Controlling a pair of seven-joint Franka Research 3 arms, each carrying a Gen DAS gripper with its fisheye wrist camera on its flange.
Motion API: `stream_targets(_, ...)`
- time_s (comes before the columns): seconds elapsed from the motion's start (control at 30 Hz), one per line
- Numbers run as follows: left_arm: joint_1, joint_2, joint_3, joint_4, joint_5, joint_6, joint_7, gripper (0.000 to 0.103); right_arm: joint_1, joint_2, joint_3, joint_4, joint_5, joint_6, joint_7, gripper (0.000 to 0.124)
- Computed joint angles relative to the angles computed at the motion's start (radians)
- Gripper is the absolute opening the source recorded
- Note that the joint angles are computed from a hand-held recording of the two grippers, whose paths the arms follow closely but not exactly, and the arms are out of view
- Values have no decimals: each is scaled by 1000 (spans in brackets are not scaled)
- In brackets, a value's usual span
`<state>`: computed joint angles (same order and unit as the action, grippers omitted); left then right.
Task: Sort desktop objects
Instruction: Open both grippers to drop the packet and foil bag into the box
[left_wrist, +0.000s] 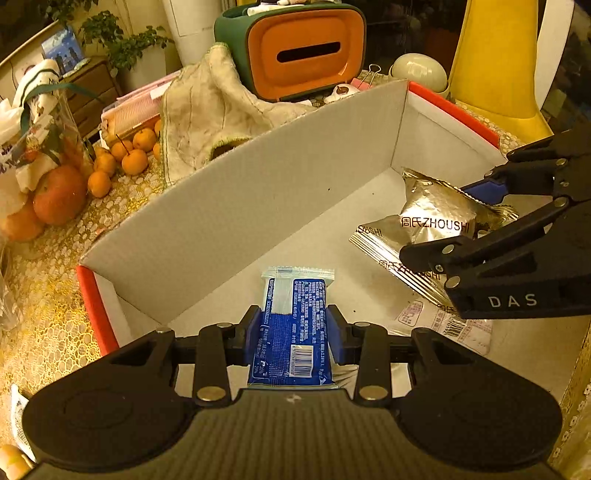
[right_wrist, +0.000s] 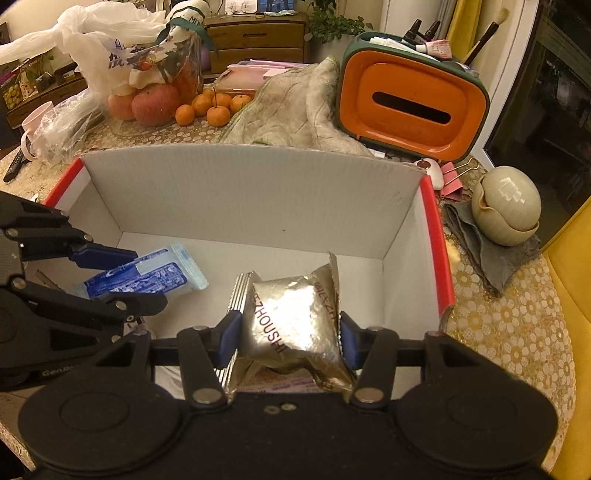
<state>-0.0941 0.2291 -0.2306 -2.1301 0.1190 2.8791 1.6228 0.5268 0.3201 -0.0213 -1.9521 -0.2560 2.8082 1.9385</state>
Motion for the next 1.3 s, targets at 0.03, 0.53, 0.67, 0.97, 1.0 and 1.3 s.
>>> stream_targets(0.03,3,1,-3,2,-4,-3,6,36,0,2,1,2,1,-2,0,53)
stream_targets(0.53,22,-34,-27,-35,-56,28,48,50,-1,-21,2,-20,23,28,11,65)
stream_targets(0.67,37,-75,-51,-71,-142,42,113,50,0,-49,2,-45,15,38,26,65)
stream_targets(0.97,-15,-234,-15,-204,-335,77,234,50,4,-150,24,-127,-52,44,109,65)
stream_targets(1.0,-29,-257,-4,-225,-361,85,248,50,4,-165,29,-140,-68,46,128,65)
stream_targets(1.3,-183,-476,144,-408,-475,137,296,50,-32,-298,119,-229,-203,22,267,65)
